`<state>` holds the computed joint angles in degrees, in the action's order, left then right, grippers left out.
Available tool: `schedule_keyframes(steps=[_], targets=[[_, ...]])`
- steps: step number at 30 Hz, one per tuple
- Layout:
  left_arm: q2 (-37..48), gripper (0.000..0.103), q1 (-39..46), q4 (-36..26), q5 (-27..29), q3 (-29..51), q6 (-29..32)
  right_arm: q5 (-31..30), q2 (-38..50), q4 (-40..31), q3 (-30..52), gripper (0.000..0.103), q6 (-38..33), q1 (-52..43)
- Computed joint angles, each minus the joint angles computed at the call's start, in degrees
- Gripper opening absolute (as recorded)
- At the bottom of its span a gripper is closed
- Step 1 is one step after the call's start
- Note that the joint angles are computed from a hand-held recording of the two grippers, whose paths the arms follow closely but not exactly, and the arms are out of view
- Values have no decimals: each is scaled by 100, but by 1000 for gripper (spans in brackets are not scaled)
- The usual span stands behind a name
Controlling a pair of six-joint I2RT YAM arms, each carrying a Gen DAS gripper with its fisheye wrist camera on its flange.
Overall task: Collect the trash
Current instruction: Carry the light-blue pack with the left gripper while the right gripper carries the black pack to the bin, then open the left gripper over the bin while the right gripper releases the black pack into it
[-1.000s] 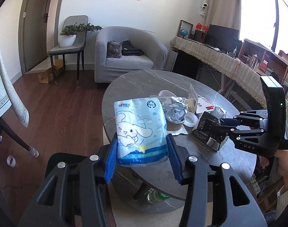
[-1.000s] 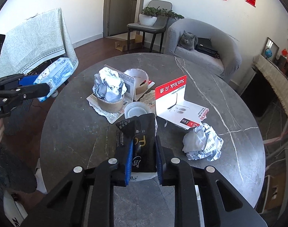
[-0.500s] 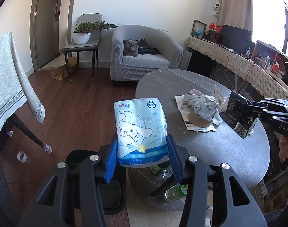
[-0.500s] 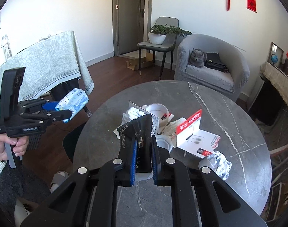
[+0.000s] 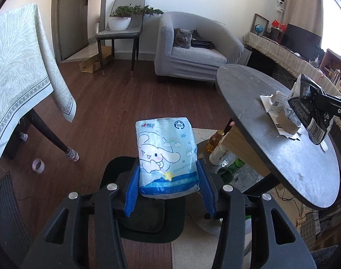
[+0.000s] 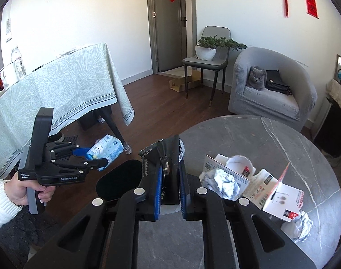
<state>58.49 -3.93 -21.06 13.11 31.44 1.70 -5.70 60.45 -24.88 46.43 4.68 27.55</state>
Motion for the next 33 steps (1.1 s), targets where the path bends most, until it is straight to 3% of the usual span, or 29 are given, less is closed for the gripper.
schedule_keyframes(steps=[12, 17, 24, 27, 33], targets=[[1186, 51, 1306, 99, 417, 10, 984, 235, 1609, 446, 857, 13, 528, 946], [1638, 51, 1590, 164, 448, 4, 1369, -74, 2180, 517, 1220, 13, 973, 1089], [2403, 51, 1926, 387, 512, -10, 1734, 21, 2995, 400, 1850, 13, 1395, 1395], [2752, 56, 2043, 366, 654, 46, 1899, 88, 3279, 382, 2015, 13, 1490, 1527], [2750, 56, 2242, 429, 706, -3, 2085, 290, 4105, 241, 2416, 13, 1560, 1728]])
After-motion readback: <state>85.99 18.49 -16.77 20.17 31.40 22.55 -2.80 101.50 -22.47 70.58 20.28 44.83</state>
